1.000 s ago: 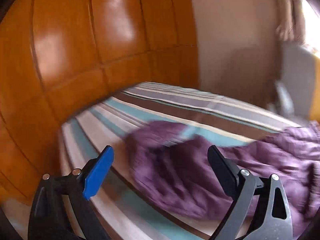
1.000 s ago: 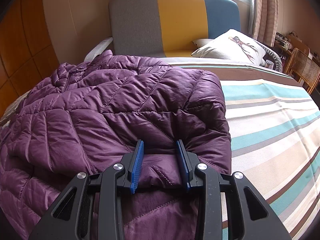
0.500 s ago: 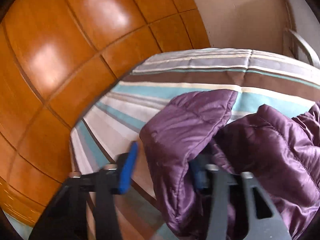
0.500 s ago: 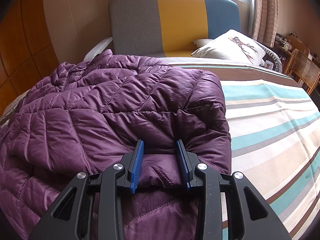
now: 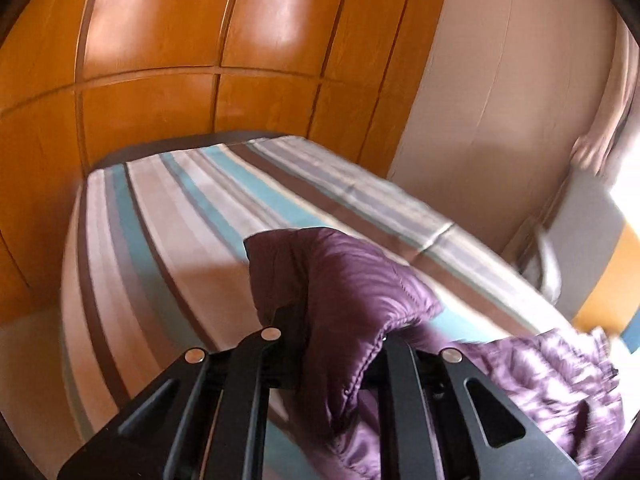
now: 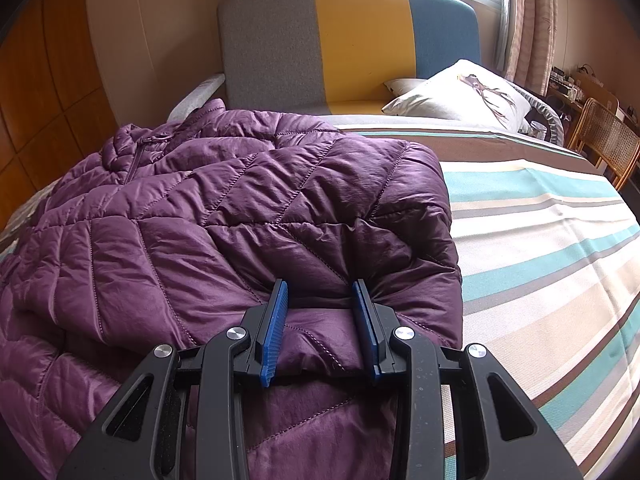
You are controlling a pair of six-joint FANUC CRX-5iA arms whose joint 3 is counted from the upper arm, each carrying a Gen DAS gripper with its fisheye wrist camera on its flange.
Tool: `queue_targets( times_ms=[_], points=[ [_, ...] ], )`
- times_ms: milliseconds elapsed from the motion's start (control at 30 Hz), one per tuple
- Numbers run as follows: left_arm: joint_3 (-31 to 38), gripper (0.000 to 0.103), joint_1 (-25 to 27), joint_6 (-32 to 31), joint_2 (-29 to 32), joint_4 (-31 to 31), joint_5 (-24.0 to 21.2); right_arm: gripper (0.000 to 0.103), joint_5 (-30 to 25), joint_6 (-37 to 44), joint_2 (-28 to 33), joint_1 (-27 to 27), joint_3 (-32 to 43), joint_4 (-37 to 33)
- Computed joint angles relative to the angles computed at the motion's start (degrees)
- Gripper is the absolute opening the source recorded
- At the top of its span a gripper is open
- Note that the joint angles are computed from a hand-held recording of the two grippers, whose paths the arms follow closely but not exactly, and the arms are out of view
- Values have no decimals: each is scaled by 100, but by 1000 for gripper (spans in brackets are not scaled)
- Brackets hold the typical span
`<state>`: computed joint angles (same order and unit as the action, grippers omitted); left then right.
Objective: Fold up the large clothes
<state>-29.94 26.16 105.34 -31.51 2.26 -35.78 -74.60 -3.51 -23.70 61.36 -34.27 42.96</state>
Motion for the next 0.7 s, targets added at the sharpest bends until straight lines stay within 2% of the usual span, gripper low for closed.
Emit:
queue_targets(
  times_ms=[67, 133, 233, 333, 533, 700],
  points=[
    [-170, 8, -37, -121, -159, 361, 166, 34, 1, 1, -2, -1, -1, 0],
    [-515, 8, -27, -618, -371, 1199, 467, 34, -2, 3, -3, -1, 1, -1],
    [-796, 8, -243, -1082, -615, 2023, 698, 34, 0, -1, -2, -1, 1, 0],
    [-1089, 8, -739, -2007, -736, 3083, 1109, 34, 12, 0, 1, -11, 8, -2],
    [-1258, 8, -1907, -3118, -700, 4443, 1581, 34, 21, -4, 1, -16, 13, -6],
    [-1068, 8, -2840, -2911, -431, 4242, 1721, 34, 21, -10, -6, -12, 12, -5]
  ],
)
